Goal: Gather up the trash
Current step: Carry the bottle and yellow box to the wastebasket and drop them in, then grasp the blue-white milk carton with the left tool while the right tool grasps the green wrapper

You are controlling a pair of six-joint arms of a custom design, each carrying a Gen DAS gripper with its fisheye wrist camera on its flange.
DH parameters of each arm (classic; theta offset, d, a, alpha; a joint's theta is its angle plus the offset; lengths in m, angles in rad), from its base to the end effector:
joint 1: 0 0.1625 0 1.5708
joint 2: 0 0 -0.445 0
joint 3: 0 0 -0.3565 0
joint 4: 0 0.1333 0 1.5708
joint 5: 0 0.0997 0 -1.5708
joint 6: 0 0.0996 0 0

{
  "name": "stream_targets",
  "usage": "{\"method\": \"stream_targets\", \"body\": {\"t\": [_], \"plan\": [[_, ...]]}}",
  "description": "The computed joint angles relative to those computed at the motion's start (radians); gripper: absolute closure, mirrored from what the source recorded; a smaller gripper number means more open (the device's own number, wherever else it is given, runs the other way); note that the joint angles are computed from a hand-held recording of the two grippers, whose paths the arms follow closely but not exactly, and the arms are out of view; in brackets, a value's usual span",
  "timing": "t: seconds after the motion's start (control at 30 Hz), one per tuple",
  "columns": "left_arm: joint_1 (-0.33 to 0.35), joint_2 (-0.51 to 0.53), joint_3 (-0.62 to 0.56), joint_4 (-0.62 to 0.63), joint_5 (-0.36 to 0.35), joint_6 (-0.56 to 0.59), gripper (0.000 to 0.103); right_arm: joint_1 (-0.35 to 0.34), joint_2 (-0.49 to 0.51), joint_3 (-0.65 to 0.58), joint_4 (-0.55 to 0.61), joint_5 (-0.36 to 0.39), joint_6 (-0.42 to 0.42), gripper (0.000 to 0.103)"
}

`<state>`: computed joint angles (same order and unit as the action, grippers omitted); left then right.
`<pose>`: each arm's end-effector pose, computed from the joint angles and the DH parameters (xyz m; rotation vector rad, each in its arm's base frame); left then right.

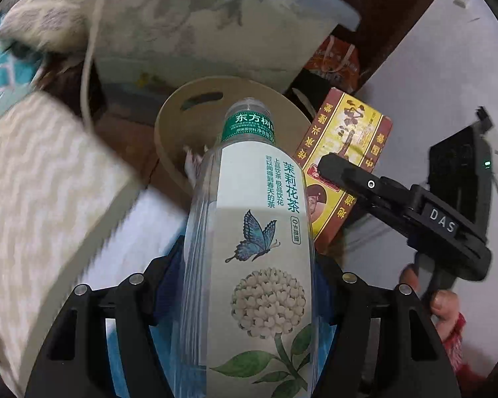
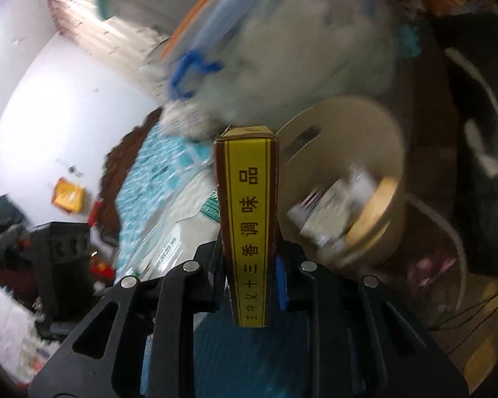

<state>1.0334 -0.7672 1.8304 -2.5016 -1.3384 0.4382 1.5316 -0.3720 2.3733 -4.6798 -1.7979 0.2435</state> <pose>-0.1625 -0.5779 0.0506 1.3781 2.5495 0.1751 0.0952 -0.4012 0.0461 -0.5447 -2.5336 1.6204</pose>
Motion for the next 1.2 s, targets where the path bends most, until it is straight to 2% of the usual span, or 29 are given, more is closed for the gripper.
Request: {"method": "stream_targets", "body": {"t": [0.07,0.1,0.13,0.17,0.2,0.27,0.43,0.5,0.67,0.8,0.97,1.07,1.2], "plan": [[-0.019,0.057,-0.037,-0.017,0.029,-0.014,0.04,-0.056,-0.036,-0.004,0.038,0.037,0.024,0.074],[-0.026,0.086,-0.056,-0.03,0.049,-0.029,0.039,-0.081,-0.053,-0.011,0.069,0.048,0.041,0.064],[-0.031,0.103,-0.065,-0.045,0.065,-0.038,0.033,-0.101,-0.065,-0.017,0.093,0.061,0.053,0.036],[-0.037,0.12,-0.071,-0.07,0.085,-0.046,0.028,-0.111,-0.063,-0.024,0.092,0.061,0.058,0.026],[-0.04,0.13,-0.074,-0.089,0.099,-0.049,0.027,-0.109,-0.055,-0.036,0.07,0.033,0.061,0.023],[-0.042,0.137,-0.079,-0.111,0.115,-0.048,0.027,-0.105,-0.048,-0.038,0.04,0.005,0.055,0.023],[-0.022,0.057,-0.024,-0.185,0.08,-0.02,0.027,-0.094,-0.006,-0.009,-0.093,0.002,0.069,0.023],[-0.006,0.017,0.004,-0.204,0.07,-0.009,0.027,-0.085,-0.007,-0.007,-0.092,0.02,0.077,0.023],[0.069,-0.139,0.119,-0.209,0.058,0.024,0.027,0.003,0.0,-0.048,-0.035,0.028,0.062,0.024],[0.168,-0.276,0.164,-0.139,0.055,0.046,0.027,0.091,-0.001,-0.143,0.133,0.036,0.035,0.027],[0.304,-0.411,0.138,-0.055,0.058,0.061,0.028,0.184,0.025,-0.345,0.48,0.062,-0.004,0.033],[0.387,-0.466,0.086,-0.033,0.043,0.041,0.028,0.229,0.077,-0.509,0.721,0.095,-0.012,0.039],[0.495,-0.479,-0.064,0.021,-0.042,-0.08,0.027,0.31,0.169,-0.764,1.03,0.127,-0.062,0.042]]}}
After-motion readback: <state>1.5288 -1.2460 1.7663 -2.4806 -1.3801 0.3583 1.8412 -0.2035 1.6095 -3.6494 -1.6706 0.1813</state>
